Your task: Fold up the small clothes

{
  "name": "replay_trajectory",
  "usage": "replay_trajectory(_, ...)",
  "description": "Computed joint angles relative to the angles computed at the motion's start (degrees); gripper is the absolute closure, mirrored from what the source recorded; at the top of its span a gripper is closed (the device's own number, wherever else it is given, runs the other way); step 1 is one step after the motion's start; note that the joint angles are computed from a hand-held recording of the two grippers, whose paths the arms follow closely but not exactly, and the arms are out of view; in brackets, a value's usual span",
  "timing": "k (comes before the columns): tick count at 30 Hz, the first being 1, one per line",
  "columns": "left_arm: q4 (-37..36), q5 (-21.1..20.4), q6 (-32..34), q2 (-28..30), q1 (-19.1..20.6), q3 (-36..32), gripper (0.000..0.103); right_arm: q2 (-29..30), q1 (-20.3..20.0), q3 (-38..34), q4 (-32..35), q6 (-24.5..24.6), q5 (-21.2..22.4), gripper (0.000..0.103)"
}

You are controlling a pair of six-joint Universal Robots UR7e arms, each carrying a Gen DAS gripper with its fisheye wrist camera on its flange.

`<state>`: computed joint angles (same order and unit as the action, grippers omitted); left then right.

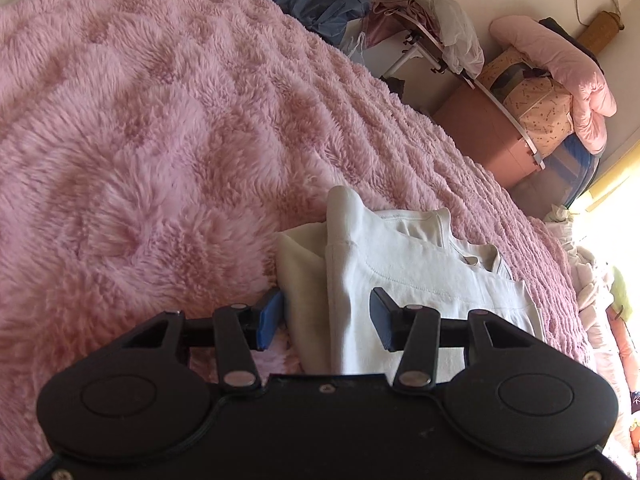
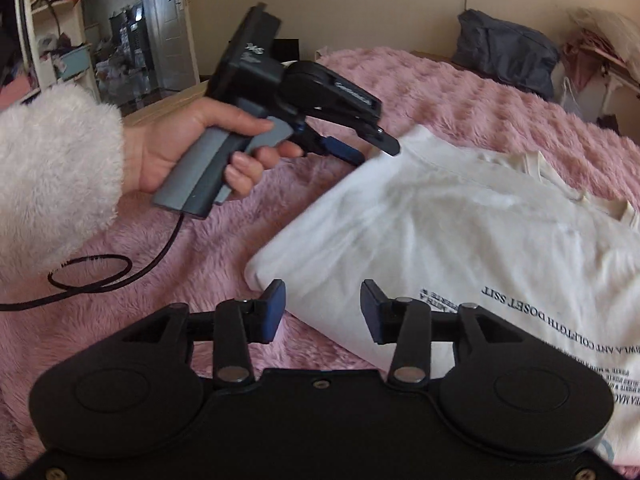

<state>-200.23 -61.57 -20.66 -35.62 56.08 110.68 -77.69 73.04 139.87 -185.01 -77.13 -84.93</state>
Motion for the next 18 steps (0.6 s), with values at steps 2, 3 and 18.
replay_trajectory(2, 0.2, -1.5, -0.6, 0.1, 0.9, -0.5, 0.053, 3.0, 1.1, 1.4, -5.7, -4.6, -1.6, 0.059)
replay_trajectory(3, -0.1, -2.3, -0.9, 0.2, 1.3, -0.6, 0.053, 4.3, 1.8, 1.9, -7.4, -6.4, -2.7, 0.059)
replay_trajectory(18, 2.7, -4.8, 0.8, 2.1, 2.4, -4.8, 0.053, 20.7, 3.1, 5.0, -37.8, -25.8, -4.3, 0.061)
